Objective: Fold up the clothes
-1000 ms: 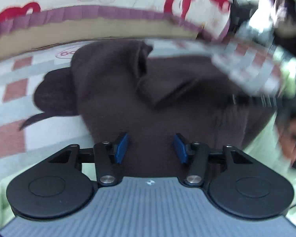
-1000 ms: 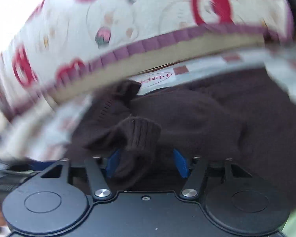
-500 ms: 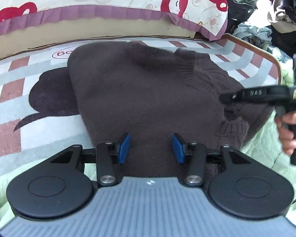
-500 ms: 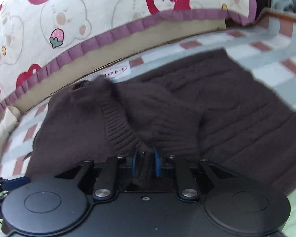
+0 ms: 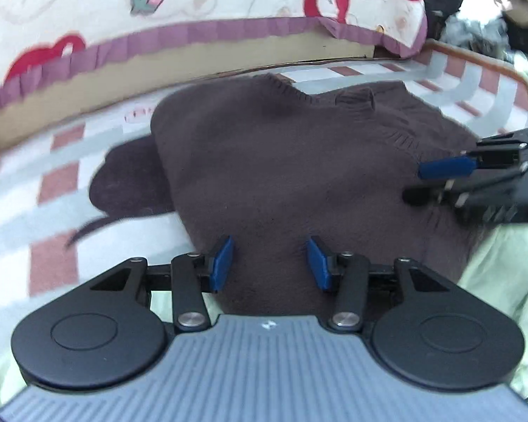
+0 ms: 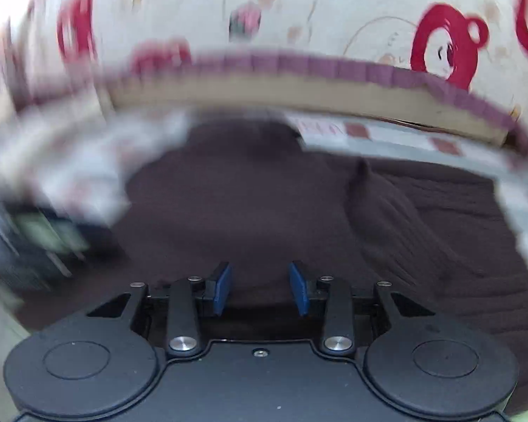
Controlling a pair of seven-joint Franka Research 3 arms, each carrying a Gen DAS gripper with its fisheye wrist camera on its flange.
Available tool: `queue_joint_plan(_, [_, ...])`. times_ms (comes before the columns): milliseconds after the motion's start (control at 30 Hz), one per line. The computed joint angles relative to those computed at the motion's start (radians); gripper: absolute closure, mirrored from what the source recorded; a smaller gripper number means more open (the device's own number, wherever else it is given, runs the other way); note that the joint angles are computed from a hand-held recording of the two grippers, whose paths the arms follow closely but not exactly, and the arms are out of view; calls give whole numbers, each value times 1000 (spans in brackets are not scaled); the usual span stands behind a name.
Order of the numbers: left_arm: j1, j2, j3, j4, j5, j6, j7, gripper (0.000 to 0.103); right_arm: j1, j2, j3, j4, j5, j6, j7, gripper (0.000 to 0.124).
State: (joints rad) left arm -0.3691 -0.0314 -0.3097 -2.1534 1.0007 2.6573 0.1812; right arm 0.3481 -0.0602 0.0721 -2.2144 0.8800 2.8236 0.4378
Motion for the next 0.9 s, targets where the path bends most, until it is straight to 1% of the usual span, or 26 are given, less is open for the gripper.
queue_joint_plan(33, [4, 1, 3, 1, 25, 23, -25, 58, -1, -2, 1, -11, -9, 8, 11, 85])
queue_joint_plan(67, [9, 3, 7, 3, 77, 53, -79, 58, -6, -9, -7, -9, 11, -24, 26, 84])
queue_joint_plan(100, [26, 3, 16, 4, 199, 131, -188, 54, -13, -7, -15, 1, 33, -64, 59, 83])
queue_joint_plan(133, [38, 18, 22, 31, 298, 180, -256, 53, -22, 1, -24, 19, 57, -109, 107, 82])
queue_joint_plan(167, [40, 49, 27, 75, 330, 197, -253, 50, -34, 10, -32, 37, 82, -155, 155, 82])
queue_joint_plan(200, [37, 93, 29, 132, 292, 189, -181, 49, -44, 21, -36, 54, 92, -190, 183, 82])
queue_joint_plan(233, [51, 139, 10, 190, 184, 161, -38, 49, -51, 26, -33, 59, 84, -189, 195, 82])
queue_joint_plan(267, [34, 187, 27, 248, 42, 131, 122, 49, -54, 22, -28, 56, 84, -169, 195, 82])
queue_joint_plan(300, [39, 238, 19, 317, -81, 85, 265, 49, -56, 16, -25, 54, 95, -153, 184, 82])
queue_joint_plan(367, [38, 325, 20, 441, -217, -22, 401, 50, -61, 5, -31, 57, 154, -168, 141, 80])
queue_joint_plan(400, [33, 366, 27, 499, -264, -91, 444, 52, -64, 0, -35, 59, 188, -183, 119, 80])
queue_joint_plan(433, [25, 412, 37, 564, -304, -165, 480, 53, -68, -3, -38, 62, 200, -196, 116, 80])
queue_joint_plan(467, [-2, 454, 72, 625, -348, -224, 515, 53, -73, -3, -39, 63, 187, -201, 133, 80])
queue_joint_plan(500, [0, 477, 73, 652, -334, -261, 502, 53, -78, -2, -39, 62, 165, -201, 153, 80])
queue_joint_plan(533, [-15, 489, 98, 660, -326, -272, 487, 53, -83, -3, -39, 59, 140, -194, 168, 80])
queue_joint_plan(567, [-28, 485, 123, 649, -316, -256, 458, 53, -87, -6, -40, 54, 113, -181, 179, 80])
queue_joint_plan(600, [-46, 489, 143, 662, -311, -278, 441, 54, -94, -11, -42, 46, 80, -168, 200, 80])
queue_joint_plan(633, [-67, 490, 157, 681, -305, -318, 426, 56, -106, -17, -50, 39, 49, -162, 234, 80])
queue_joint_plan(667, [-95, 480, 169, 691, -273, -343, 408, 55, -120, -25, -62, 32, 43, -161, 263, 79])
queue_joint_plan(700, [-129, 465, 191, 690, -242, -353, 392, 51, -134, -34, -76, 23, 51, -160, 287, 79])
queue_joint_plan(733, [-133, 433, 178, 655, -188, -306, 374, 48, -150, -43, -89, 15, 51, -157, 322, 79])
queue_joint_plan(767, [-129, 392, 166, 598, -157, -210, 377, 39, -167, -50, -100, 8, 45, -147, 367, 79])
queue_joint_plan(800, [-121, 375, 143, 572, -174, -168, 409, 33, -183, -56, -109, 1, 36, -133, 415, 78])
queue_joint_plan(867, [-110, 351, 100, 531, -230, -98, 489, 33, -208, -61, -124, -9, 30, -118, 487, 72])
queue_joint_plan(900, [-105, 344, 83, 511, -270, -88, 523, 33, -220, -62, -131, -12, 28, -112, 520, 71])
